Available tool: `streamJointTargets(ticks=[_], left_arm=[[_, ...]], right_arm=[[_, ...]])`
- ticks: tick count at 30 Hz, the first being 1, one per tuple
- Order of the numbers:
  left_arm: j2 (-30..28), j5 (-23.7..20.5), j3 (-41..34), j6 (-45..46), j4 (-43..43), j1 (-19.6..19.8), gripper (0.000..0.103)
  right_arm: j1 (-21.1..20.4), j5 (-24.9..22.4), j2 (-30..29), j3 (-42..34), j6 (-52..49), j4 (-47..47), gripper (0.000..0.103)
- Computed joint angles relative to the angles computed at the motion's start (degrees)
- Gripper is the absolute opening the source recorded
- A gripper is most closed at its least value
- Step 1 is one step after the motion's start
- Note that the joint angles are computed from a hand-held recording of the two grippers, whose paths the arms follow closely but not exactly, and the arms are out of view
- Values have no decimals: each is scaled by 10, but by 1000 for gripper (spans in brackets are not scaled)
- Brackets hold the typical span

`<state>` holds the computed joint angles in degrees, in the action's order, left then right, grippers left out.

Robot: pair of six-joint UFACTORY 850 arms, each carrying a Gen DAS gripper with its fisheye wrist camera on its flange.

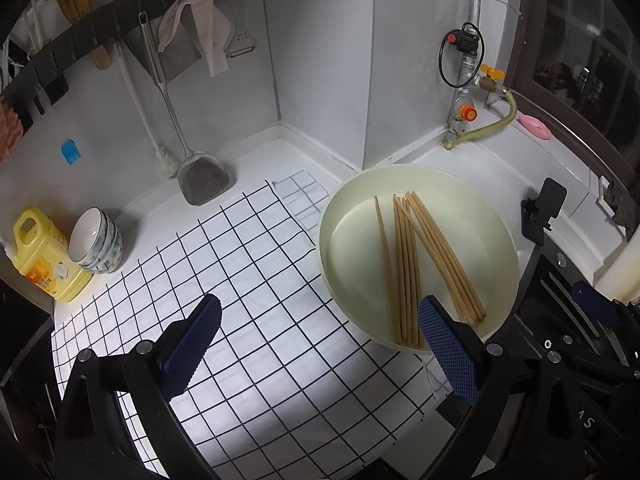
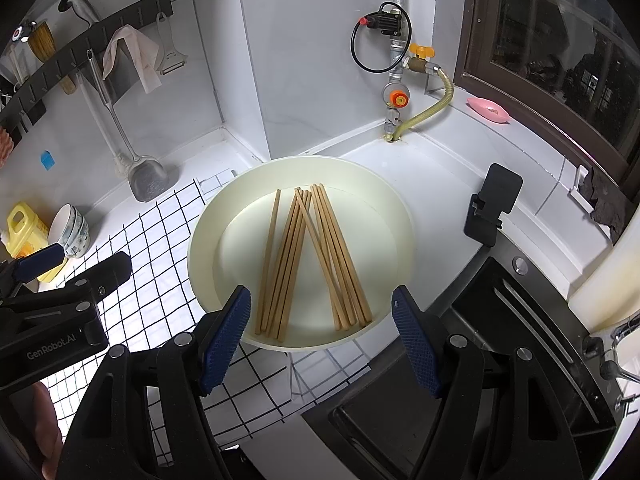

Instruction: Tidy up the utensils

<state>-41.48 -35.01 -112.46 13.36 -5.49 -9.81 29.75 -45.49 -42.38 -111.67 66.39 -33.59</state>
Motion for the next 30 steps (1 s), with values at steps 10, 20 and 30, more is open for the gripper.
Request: streamJointTargets(ticks=[10, 20, 30], left_arm=[[-1, -2, -2, 0, 0, -1, 97], [0, 0, 2, 23, -29, 4, 97], [-3, -7, -5, 1, -6, 5, 97]], right_arm=[[0, -1, -1, -2, -4, 3, 70], [-1, 1, -1, -3, -9, 7, 70], [-2, 2, -4, -7, -17, 9, 70]])
